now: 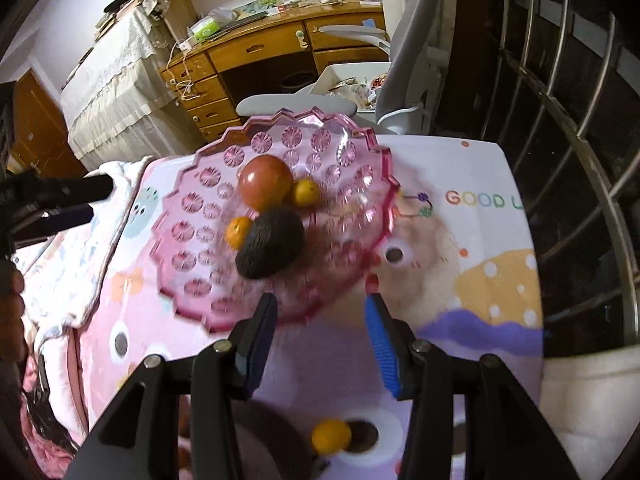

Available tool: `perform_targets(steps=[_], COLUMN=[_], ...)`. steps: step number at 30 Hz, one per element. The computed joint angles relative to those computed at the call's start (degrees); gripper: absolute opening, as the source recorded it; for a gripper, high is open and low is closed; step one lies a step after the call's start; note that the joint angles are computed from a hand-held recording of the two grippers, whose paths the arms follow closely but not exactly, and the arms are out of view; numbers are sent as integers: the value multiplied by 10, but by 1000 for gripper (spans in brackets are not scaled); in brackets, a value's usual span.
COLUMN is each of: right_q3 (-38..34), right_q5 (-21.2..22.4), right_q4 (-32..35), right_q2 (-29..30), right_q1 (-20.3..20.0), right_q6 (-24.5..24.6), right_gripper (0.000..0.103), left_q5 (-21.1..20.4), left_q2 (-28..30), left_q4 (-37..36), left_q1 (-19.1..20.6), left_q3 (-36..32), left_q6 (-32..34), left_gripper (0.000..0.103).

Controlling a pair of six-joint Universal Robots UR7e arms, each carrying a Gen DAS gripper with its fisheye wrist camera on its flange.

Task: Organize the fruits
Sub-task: 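Withdraw both open tools from the bowl back toward the remaining fruit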

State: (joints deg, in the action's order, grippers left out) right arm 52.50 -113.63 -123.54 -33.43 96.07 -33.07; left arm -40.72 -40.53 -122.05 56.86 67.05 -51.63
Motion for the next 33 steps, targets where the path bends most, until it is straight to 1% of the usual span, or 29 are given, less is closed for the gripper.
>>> perform_targets(steps=[3,6,9,12,16,17,22,27,30,33], right_q3=[44,80,123,158,201,210,245,272,284,300], right_q5=[8,11,17,23,32,34,25,33,30,24], right_q4=[1,0,7,15,25,28,50,84,104,112], right_q2=[-40,-70,-106,-137,-174,-182,-206,-225,-229,-234], right_q1=[-2,-5,-9,-15,-22,-24,-30,-38,-40,-40], right_q6=[-9,-17,-26,-33,-29,-29,-46,-37,-35,-34], right_gripper=[46,46,46,46,46,46,47,47,47,47], left_q5=[15,6,5,11,5,3,-2,-13,-22,-39], left_q2=[-24,-49,-71,-85,-102,-104,-119,-127,-133,-142], left_q4=[24,66,74,107,148,150,155,179,189,200], left_q1=[-22,-43,-66,-87,-116,-121,-153,-175,-183,-186], left_q3=[36,70,108,134,172,180,224,252,267,284], left_q6=[-47,-112,-152,-203,-275,-285,-331,-385,-413,-440], left_gripper=[85,85,85,85,85,85,85,85,85,85])
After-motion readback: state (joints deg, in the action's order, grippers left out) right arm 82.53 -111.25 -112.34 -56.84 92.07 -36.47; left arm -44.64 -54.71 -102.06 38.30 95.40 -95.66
